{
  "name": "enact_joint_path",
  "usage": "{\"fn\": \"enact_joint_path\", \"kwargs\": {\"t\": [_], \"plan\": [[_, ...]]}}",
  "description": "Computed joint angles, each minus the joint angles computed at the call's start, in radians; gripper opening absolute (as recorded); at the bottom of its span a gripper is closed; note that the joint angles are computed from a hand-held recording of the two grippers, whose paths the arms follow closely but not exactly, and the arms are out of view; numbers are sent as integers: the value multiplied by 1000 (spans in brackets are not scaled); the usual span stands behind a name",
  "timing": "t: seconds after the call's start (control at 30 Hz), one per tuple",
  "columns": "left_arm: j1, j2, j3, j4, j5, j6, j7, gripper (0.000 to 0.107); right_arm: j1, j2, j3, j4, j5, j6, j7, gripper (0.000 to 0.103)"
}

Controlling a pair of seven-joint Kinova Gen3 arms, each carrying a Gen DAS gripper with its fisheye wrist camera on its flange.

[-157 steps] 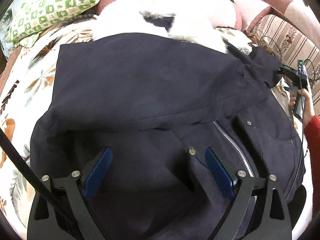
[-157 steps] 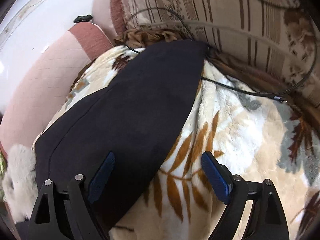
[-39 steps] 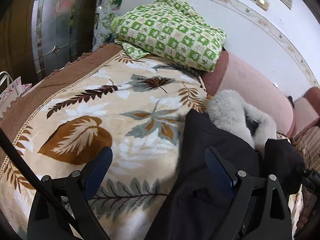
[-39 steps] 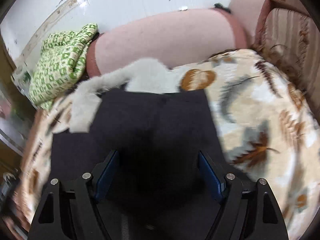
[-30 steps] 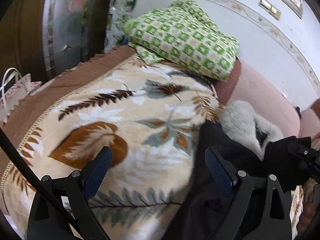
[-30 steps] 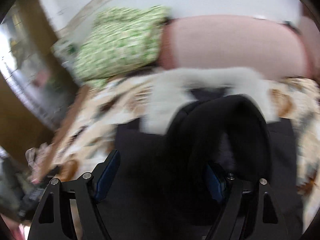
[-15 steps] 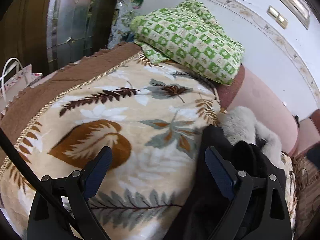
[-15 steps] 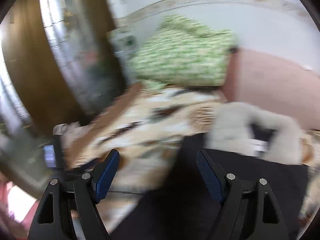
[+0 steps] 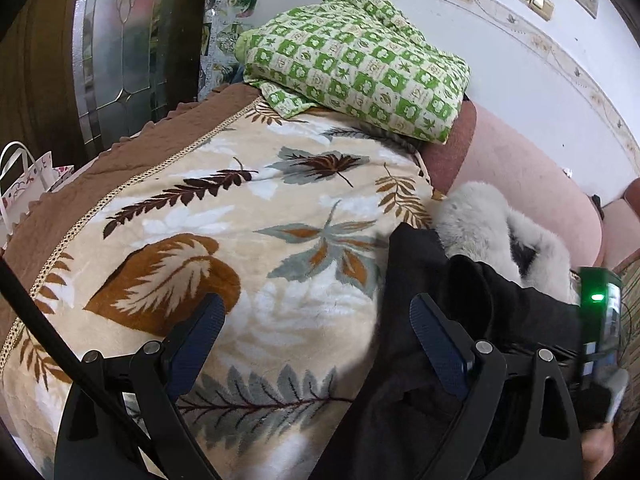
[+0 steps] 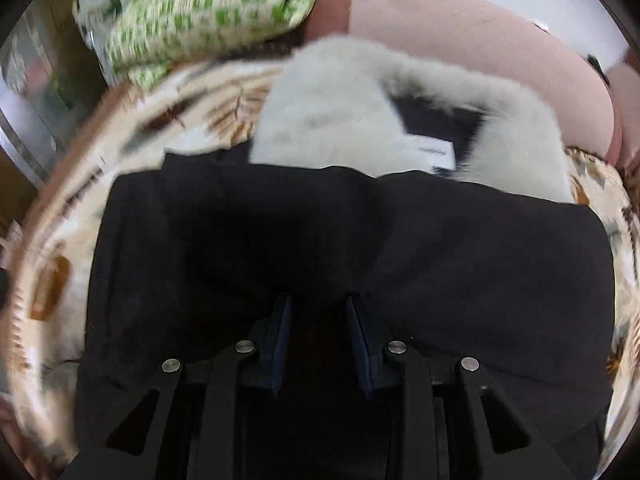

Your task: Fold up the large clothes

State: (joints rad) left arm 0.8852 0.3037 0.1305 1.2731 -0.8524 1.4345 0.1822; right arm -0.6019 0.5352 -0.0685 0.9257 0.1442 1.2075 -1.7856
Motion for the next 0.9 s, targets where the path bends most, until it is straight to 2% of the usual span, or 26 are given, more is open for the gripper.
{"fn": "enact_joint_path", "kwargs": {"t": [0.1, 0.2, 0.27, 0.33, 0.43, 0.5, 0.57, 0.67, 0.77, 0.87, 0.9], "plan": [[-4, 12, 2, -14, 12, 2, -27, 93, -62, 22, 24, -8, 88, 8, 9, 29], [4, 12, -1, -15, 11, 2, -30, 93, -60, -25, 38, 40, 82, -38, 27, 28], [7, 8, -4, -10, 8, -1, -20, 93, -13, -90, -27, 105, 102, -119, 0, 28], [-1, 7, -5, -5, 18, -11, -13, 93, 7, -111, -53, 118, 110, -162, -16, 28], [-21, 11, -2, -6, 50, -30, -30, 93, -9, -43, -14, 20, 47, -108, 26, 28], [-23, 16, -4, -12, 58, -30, -41, 93, -34, 31, 7, -59, 58, -49, 21, 28], [-17, 20, -8, -17, 52, -25, -45, 93, -48, 66, 23, -72, 68, -52, 4, 29], [-12, 23, -12, -19, 46, -32, -45, 93, -40, 33, 26, -10, 57, -117, 6, 29], [-13, 15, -36, 1, 64, -115, -55, 93, 40, -84, -16, 125, -18, -228, 21, 29], [-106, 18, 55, 15, 50, -237, -53, 93, 98, -176, -21, 257, -43, -305, 34, 33], [-115, 29, 60, 7, 49, -264, -66, 93, 122, -194, -19, 291, -56, -317, 34, 33]]}}
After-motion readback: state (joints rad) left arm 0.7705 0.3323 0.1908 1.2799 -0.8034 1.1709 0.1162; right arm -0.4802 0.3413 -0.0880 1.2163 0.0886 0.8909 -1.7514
